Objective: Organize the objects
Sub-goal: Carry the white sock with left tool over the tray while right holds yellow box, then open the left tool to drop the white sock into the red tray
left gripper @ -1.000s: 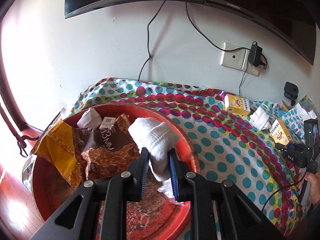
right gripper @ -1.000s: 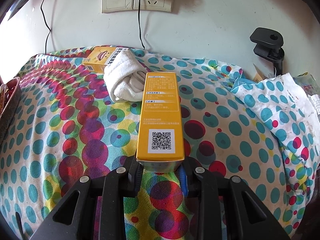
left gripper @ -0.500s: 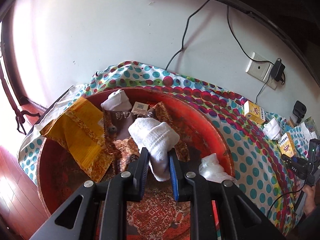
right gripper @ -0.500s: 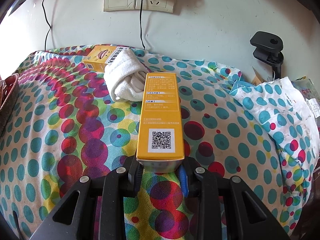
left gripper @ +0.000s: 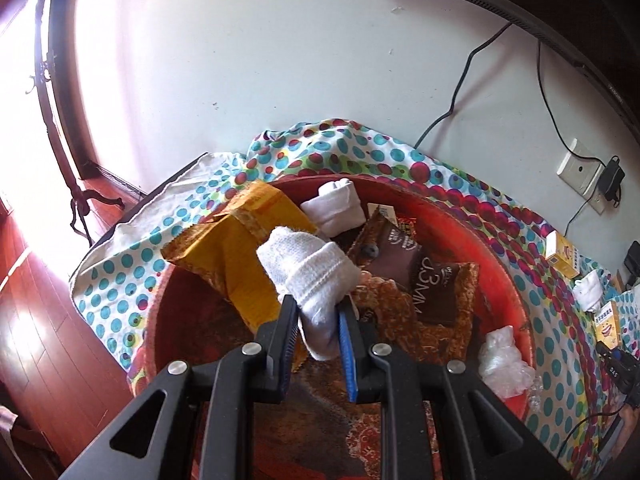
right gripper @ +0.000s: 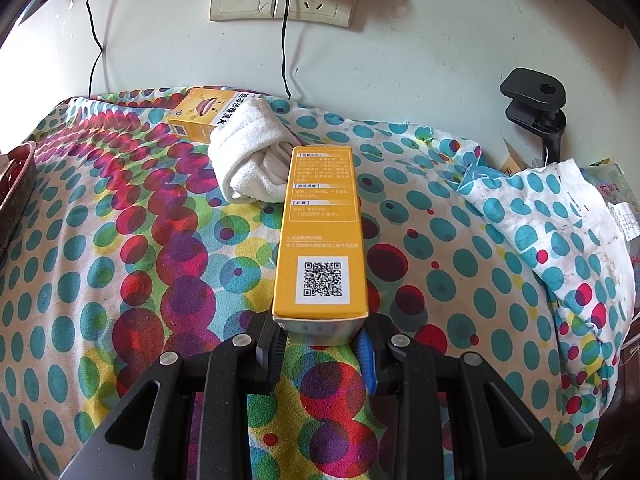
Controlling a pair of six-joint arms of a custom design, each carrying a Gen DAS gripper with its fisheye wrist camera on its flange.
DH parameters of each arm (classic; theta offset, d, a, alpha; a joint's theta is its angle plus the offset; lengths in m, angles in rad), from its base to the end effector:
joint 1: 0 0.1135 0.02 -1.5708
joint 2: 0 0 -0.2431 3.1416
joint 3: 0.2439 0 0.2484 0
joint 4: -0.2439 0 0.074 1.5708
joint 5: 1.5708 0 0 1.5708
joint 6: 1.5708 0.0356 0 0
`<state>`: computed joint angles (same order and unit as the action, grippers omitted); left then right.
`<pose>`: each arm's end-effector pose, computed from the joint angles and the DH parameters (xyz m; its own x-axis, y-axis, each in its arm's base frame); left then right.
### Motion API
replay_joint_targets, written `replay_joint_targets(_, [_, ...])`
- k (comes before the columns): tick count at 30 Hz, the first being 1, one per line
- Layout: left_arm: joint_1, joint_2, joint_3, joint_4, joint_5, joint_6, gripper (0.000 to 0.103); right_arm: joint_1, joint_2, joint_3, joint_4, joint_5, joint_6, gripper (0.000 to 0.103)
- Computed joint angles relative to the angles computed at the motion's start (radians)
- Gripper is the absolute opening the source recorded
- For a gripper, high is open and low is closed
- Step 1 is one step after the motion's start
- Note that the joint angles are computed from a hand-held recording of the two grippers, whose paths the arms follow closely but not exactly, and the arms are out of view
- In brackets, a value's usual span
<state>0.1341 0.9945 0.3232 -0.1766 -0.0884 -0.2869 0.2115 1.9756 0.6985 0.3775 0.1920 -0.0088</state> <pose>0.1839 0.0280 0.1323 -0.6587 -0.3733 -0.6533 -0.3935 0.9109 -0.1237 0.3052 0.0586 0.0383 -0.7648 -0.1730 -0.6206 -0.0968 0.9832 -0.1549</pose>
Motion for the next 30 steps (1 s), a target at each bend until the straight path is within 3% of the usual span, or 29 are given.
replay_joint_targets(6, [0.002,0.060,0.009,0.016,-0.011,0.000,0.021,0.005,0.001,0.001,-0.001,0.005,0.002,0.029])
replay_joint_targets(17, [0.021,-0.079,-0.013,-0.005,0.034,-0.010,0.046,0.009,0.002,0.002,-0.002,0.015,0.000,0.029])
replay_joint_targets(22, [0.036,-0.192,-0.031,-0.023,0.039,-0.020,0.049,0.012,0.001,0.002,-0.002,0.020,0.000,0.029])
replay_joint_targets(30, [-0.125,-0.205,-0.034,0.010,-0.038,-0.003,0.051,0.014,0.001,0.001,0.000,0.024,0.001,0.029])
